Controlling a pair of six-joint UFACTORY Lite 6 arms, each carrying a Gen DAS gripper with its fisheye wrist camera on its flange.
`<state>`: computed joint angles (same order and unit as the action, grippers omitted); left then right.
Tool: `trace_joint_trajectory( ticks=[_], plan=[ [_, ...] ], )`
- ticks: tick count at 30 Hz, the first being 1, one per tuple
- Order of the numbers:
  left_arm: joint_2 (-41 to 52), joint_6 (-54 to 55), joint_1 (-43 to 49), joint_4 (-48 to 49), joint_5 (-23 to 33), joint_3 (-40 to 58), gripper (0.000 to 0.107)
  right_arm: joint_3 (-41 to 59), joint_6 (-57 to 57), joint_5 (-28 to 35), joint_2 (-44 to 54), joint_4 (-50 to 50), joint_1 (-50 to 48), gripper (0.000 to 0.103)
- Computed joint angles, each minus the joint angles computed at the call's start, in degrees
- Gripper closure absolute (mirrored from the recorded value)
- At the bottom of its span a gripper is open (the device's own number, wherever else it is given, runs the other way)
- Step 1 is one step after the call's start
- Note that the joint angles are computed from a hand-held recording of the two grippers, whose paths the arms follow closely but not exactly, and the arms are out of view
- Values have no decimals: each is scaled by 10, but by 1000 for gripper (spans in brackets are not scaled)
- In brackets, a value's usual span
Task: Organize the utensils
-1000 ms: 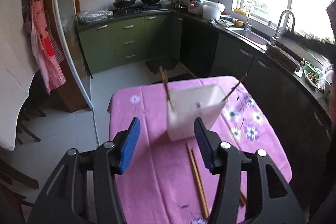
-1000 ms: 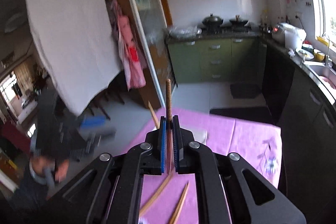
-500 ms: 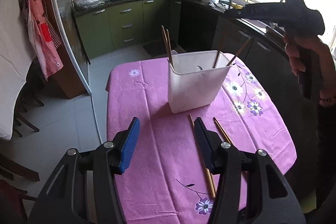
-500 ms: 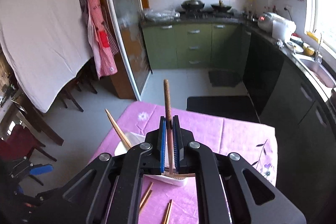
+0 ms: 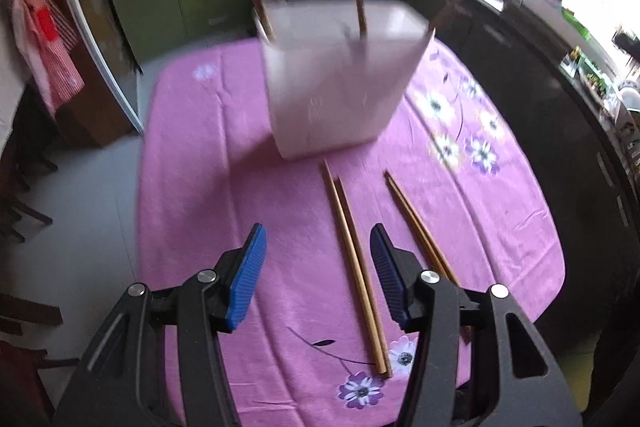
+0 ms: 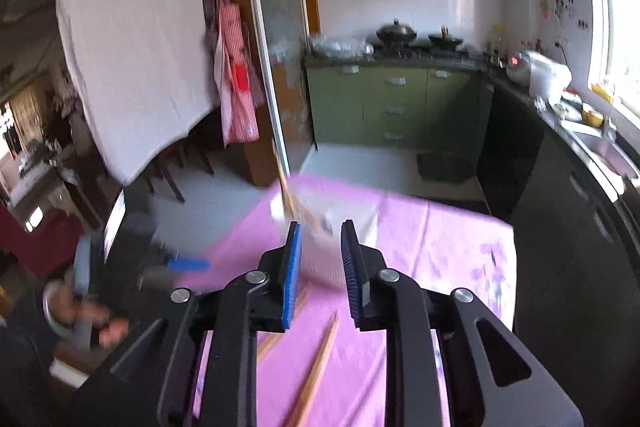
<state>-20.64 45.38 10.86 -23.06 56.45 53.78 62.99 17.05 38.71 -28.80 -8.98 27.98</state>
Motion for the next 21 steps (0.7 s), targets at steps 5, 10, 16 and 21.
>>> trace_joint_trajectory(
  ticks=[5, 10, 16, 21],
  plan=[
    [68, -124, -110, 76, -95, -39, 57, -218, -95, -14, -120, 120, -68, 80],
    [141, -193, -160, 113, -137, -30, 69, -332, -298, -31, -136, 299, -198, 80],
    [185, -248, -193, 153, -166, -18, 79, -358, -407, -50, -94, 391, -248, 80],
    [211, -282, -216, 181, -174, -8, 88, -344, -443, -57, -55, 420, -257, 80]
  ],
)
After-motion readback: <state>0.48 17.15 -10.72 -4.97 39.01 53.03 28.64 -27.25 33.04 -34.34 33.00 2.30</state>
